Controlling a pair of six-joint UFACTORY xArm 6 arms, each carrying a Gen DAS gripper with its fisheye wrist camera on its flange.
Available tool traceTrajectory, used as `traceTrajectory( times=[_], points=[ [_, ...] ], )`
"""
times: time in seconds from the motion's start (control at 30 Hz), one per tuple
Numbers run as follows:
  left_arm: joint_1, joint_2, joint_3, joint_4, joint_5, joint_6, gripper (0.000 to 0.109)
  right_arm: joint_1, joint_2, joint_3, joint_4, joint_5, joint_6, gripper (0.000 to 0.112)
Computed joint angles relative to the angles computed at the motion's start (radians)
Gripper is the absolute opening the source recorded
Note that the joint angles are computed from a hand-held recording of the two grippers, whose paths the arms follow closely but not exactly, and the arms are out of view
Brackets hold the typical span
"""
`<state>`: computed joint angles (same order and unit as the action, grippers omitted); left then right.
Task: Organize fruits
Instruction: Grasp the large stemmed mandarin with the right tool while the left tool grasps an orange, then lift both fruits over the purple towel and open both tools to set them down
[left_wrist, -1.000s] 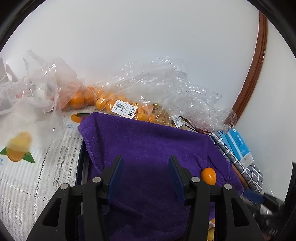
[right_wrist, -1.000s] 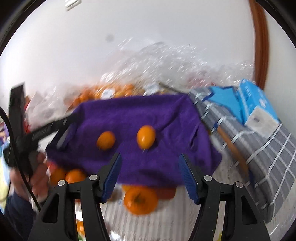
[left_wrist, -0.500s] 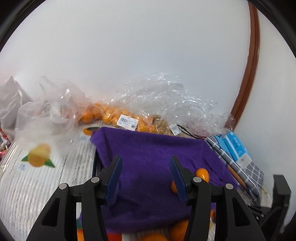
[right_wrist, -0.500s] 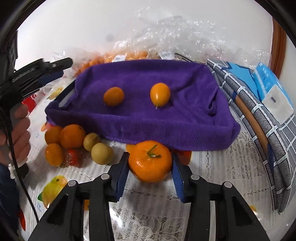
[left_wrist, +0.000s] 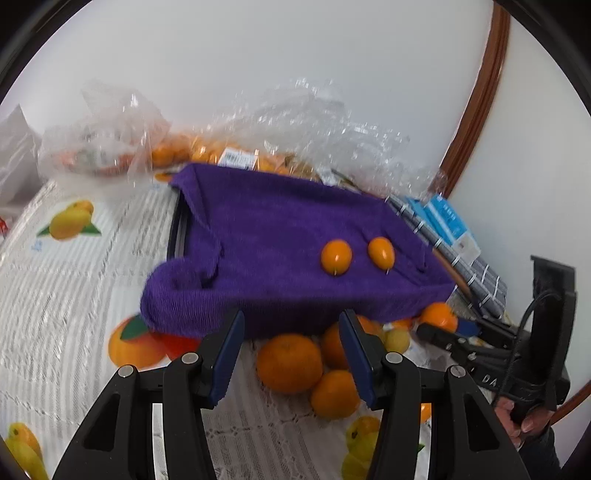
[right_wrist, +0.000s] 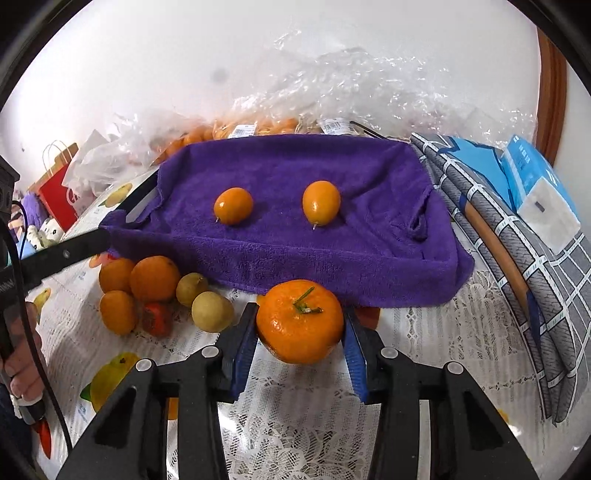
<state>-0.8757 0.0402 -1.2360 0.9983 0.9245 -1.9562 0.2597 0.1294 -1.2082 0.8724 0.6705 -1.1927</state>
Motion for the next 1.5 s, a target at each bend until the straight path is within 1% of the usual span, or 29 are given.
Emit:
traceTrajectory(
  times=[0.2,0.4,0.53,0.63,0.7,0.77,0.8,0.83,0.97,1.1,1.2,1.4,1.5],
  points=[
    [0.021,0.037,-0.023,-0.11,-0.029,0.082,0.049,0.004,-0.001,0.007,-0.008,-0.017,0.007,0.044],
    [0.039,0.003,0.033,-0.1,-0.088,-0.004,0.046,0.003,0.014,-0.01,-0.044,-0.008,0.055,0.044],
    [0.041,0.012,0.021,-0.112,-0.09,0.02,0.045,0.003,0.037,-0.035,-0.099,0.012,0.117,0.044],
    [0.047,0.011,0.021,-0.125,-0.102,0.023,0.045,-0.002,0.039,-0.038,-0.087,0.022,0.115,0.044],
    [0.052,0.007,0.027,-0.127,-0.113,0.017,0.045,0.003,0.026,-0.02,-0.068,0.001,0.088,0.044],
    [0.055,0.001,0.036,-0.121,-0.123,0.007,0.044,0.005,0.009,-0.002,-0.024,-0.014,0.038,0.044],
    [0.059,-0.003,0.043,-0.113,-0.138,-0.002,0.039,0.004,0.002,0.006,-0.004,-0.013,0.015,0.044],
    [0.063,-0.008,0.054,-0.106,-0.163,-0.014,0.038,0.002,-0.007,0.014,0.016,-0.011,-0.009,0.044],
    [0.055,-0.002,0.042,-0.101,-0.146,-0.012,0.038,0.0,-0.023,0.026,0.04,-0.005,-0.034,0.044],
    [0.044,0.001,0.03,-0.064,-0.134,-0.023,0.038,-0.006,-0.027,0.028,0.058,0.006,-0.044,0.044],
    [0.032,-0.004,0.023,-0.024,-0.117,-0.04,0.038,-0.012,-0.031,0.029,0.074,0.019,-0.057,0.044],
    [0.011,-0.034,0.04,0.093,-0.103,-0.115,0.037,-0.02,-0.038,0.031,0.117,0.033,-0.094,0.044],
    [-0.005,-0.044,0.041,0.144,-0.08,-0.141,0.037,-0.023,-0.047,0.037,0.141,0.033,-0.118,0.044]
  ],
)
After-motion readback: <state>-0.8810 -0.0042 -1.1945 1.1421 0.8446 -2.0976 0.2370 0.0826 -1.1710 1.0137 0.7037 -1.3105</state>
